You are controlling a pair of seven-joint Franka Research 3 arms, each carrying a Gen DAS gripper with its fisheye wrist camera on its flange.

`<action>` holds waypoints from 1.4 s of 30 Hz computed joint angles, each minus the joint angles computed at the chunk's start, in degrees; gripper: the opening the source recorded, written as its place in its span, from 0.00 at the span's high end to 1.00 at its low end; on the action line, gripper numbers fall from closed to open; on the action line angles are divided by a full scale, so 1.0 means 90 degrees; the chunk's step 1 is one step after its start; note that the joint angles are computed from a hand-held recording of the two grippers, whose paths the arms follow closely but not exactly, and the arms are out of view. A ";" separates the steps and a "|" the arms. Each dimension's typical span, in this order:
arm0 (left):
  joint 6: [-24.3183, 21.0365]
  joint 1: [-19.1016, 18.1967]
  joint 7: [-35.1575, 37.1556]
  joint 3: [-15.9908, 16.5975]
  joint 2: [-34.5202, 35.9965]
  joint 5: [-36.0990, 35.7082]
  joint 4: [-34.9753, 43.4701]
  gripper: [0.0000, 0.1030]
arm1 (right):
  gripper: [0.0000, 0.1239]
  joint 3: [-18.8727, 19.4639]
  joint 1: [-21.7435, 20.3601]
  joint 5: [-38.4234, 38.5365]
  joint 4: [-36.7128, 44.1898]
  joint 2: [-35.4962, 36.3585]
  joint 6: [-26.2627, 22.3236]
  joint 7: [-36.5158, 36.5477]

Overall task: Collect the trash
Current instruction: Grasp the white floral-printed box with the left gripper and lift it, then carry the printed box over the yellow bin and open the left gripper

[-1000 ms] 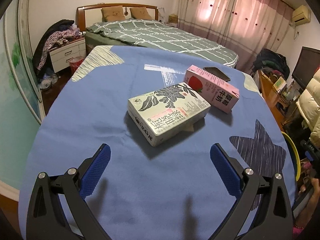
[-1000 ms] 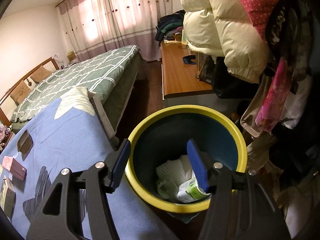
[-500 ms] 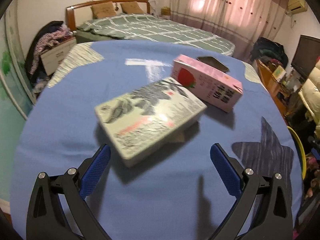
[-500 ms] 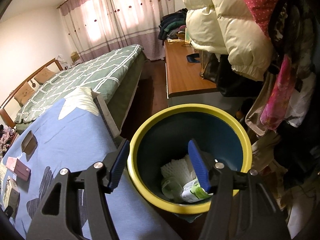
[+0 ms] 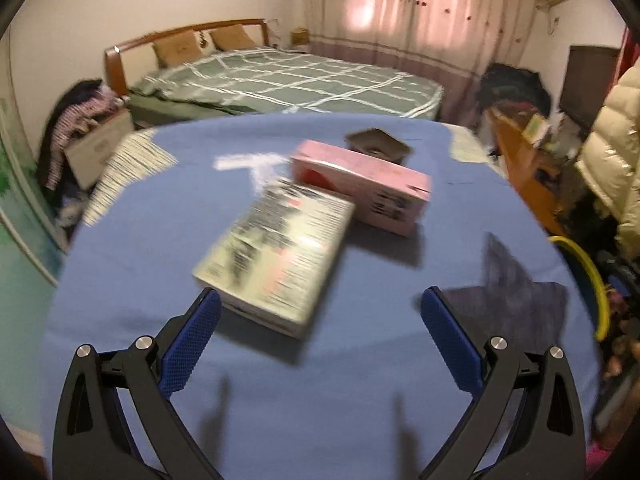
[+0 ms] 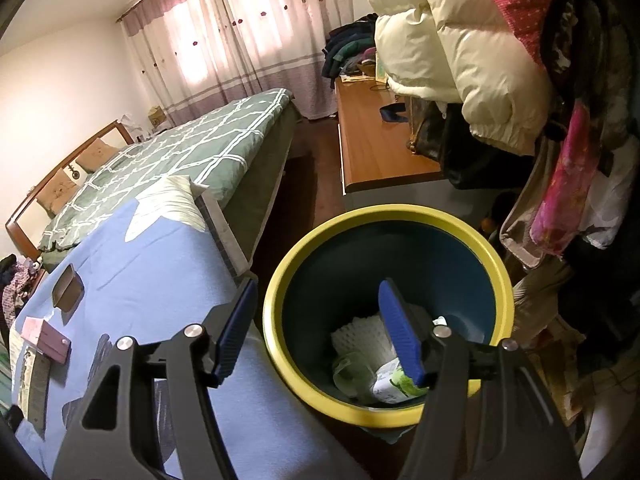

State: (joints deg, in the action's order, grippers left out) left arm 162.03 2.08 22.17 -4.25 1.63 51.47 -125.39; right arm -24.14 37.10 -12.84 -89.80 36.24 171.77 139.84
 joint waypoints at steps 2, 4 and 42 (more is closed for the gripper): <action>-0.0278 0.0016 0.0471 0.0004 0.0067 -0.0249 0.0159 0.05 | 0.50 0.0013 -0.0015 0.0015 -0.0002 0.0002 0.0023 -0.0015; -0.0763 0.0000 0.0972 0.0012 0.0284 -0.0309 0.0509 0.05 | 0.50 0.0013 -0.0013 0.0034 -0.0012 0.0000 0.0042 -0.0024; -0.0569 -0.0636 0.3870 -0.0375 0.0784 -0.2695 0.1163 0.29 | 0.49 -0.0113 0.0096 0.0926 -0.1079 -0.0591 0.0815 -0.1060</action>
State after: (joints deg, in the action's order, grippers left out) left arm 156.90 -3.64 57.01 -7.63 8.68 27.21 -114.93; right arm -25.16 37.96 -4.50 -99.51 30.91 179.11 130.30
